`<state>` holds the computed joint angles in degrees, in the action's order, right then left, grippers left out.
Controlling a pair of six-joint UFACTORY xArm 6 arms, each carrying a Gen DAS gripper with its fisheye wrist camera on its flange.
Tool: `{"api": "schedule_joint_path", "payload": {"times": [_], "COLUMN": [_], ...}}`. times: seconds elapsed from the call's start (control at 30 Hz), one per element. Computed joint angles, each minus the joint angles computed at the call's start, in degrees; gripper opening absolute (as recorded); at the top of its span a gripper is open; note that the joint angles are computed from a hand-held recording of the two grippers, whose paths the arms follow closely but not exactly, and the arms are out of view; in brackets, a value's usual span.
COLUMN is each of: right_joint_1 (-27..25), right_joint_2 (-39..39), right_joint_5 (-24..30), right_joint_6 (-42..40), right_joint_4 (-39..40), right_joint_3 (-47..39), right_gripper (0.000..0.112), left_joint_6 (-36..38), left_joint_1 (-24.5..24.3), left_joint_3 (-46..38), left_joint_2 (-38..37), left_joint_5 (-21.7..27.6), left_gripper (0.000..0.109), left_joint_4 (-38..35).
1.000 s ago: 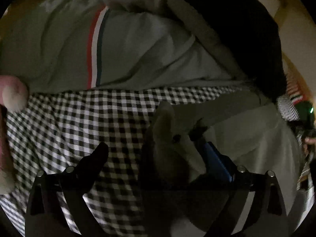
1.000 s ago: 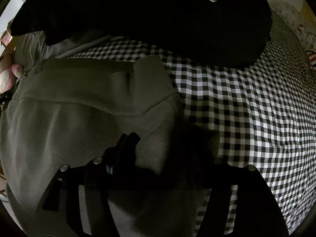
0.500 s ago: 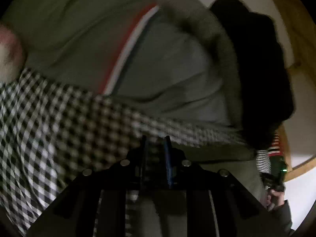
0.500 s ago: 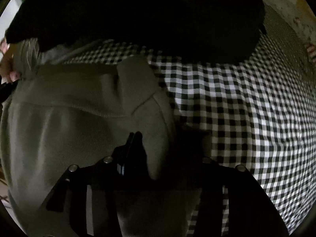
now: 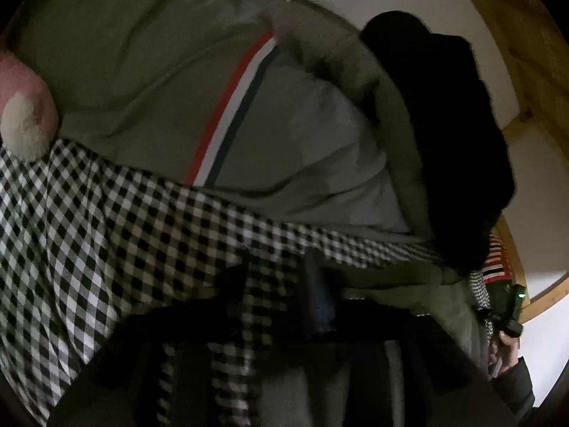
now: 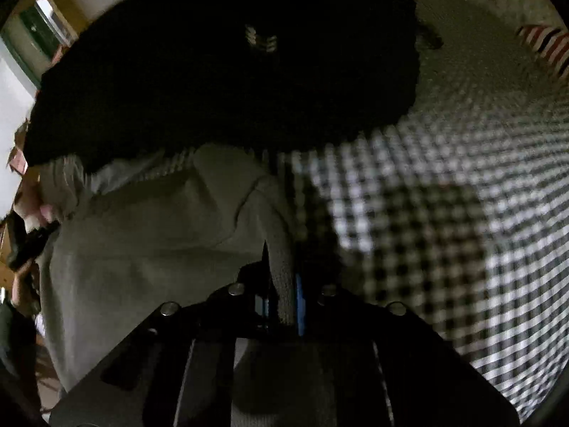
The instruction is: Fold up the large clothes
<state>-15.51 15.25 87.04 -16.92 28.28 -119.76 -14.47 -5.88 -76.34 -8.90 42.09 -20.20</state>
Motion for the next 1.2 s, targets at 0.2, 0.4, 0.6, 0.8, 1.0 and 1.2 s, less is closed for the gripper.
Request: {"api": "schedule_joint_path", "payload": {"times": [0.2, 0.4, 0.6, 0.8, 1.0, 1.2], "right_joint_1": [3.3, 13.1, 28.8, 18.1, 23.8, 20.9], "right_joint_2": [-3.1, -18.8, -30.7, -34.4, -44.9, -48.9], "right_joint_5": [-5.1, -17.2, -19.8, -20.4, -20.1, -21.8], "right_joint_6": [-0.8, -5.4, -7.5, 2.8, 4.4, -0.8], "right_joint_4": [-7.1, -10.7, -22.6, -21.9, -18.5, -15.0], "right_joint_3": [1.8, 15.9, 36.5, 37.5, 47.2, 55.2], "right_gripper": [0.081, 0.099, 0.099, 0.099, 0.099, 0.099], "left_joint_6": [-2.2, -21.7, -29.7, -32.7, -47.3, -48.3], "left_joint_1": [-8.7, -23.2, -28.9, -31.3, -42.3, -40.5], "left_joint_3": [-1.5, -3.5, -4.9, -2.8, 1.1, 9.0], "left_joint_2": [-4.1, -1.3, 3.7, -4.0, -7.4, -10.6], "left_joint_5": [1.0, 5.0, 14.3, 21.4, 28.4, 23.2], "left_gripper": [0.093, 0.096, 0.096, 0.096, 0.096, 0.098], "left_joint_4": [9.6, 28.9, 44.8, 46.1, 53.6, 53.0]}}
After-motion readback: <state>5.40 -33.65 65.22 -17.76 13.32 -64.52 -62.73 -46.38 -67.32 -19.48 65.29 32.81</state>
